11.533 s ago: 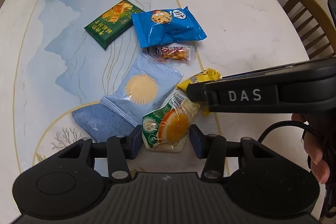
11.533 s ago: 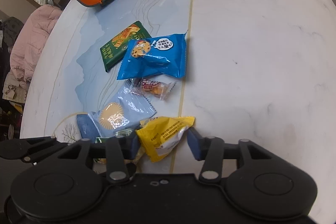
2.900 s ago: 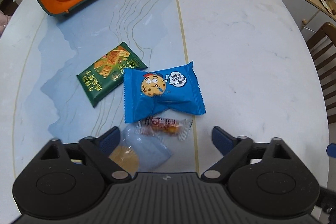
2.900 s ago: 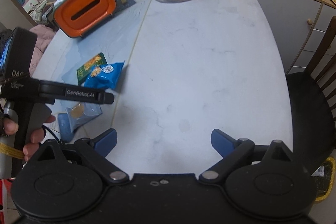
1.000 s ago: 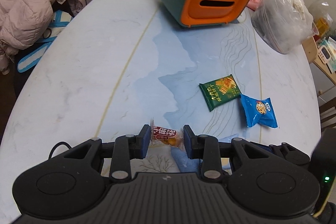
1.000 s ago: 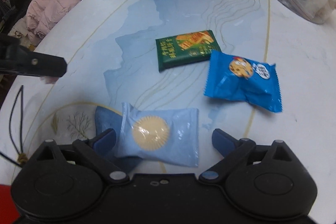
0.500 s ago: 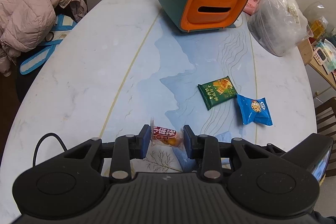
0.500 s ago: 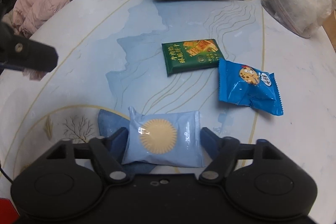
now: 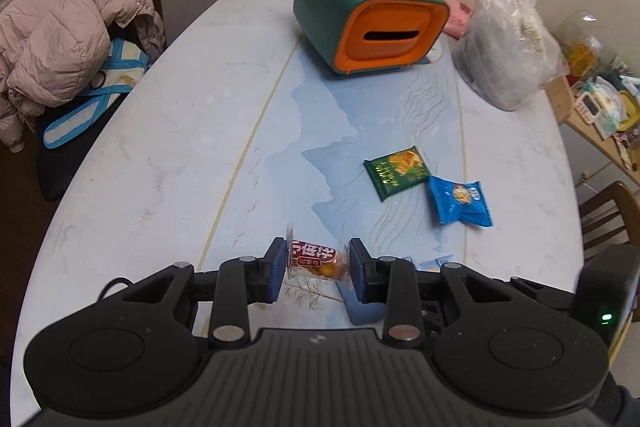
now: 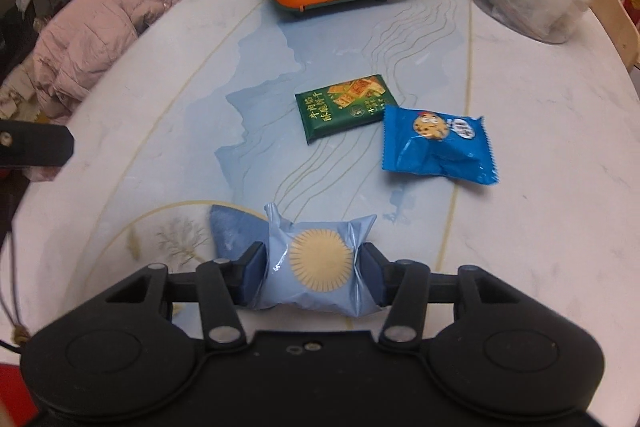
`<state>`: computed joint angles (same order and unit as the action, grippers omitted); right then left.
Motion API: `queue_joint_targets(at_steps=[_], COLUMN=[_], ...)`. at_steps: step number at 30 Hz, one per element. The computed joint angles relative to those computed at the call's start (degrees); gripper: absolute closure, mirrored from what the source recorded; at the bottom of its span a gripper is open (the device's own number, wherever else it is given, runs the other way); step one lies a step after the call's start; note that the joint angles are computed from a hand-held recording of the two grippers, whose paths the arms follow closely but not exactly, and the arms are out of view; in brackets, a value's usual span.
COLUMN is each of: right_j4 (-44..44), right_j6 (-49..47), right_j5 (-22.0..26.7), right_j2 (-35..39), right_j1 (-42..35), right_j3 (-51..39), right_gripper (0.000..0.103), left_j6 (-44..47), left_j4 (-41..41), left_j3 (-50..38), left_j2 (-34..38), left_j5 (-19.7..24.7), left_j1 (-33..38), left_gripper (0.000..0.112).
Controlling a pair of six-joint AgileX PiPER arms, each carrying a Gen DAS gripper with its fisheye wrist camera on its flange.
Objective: Organize snacks
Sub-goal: 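Grasp the small red-white candy with the left gripper while the right grasps the light-blue cake packet, then carry both snacks into the white box and open both grippers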
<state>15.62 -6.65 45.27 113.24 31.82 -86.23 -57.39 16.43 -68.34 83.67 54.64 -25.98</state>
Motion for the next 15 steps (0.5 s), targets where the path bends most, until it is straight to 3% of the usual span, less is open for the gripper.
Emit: queue_joint_targets(at_steps=[5,15], right_j4=[0.2,-2.9], right_j6=[0.2,6.7], right_j5=[3.1,11.3], right_j2=[-8.7,-27.6], right_j1=[-0.8,0.6], right_j3=[4.0,9.0], right_gripper=[0.052,0.052], left_j6=[2.0,1.7], left_j4=[-1.5,0.8], left_j3=[0.9,-0.2], left_j2=[-5.1,-16.4], left_j5=[2.3,13.1], left_j1=[-2.1,-11.6], left_gripper=[0.08,0.08])
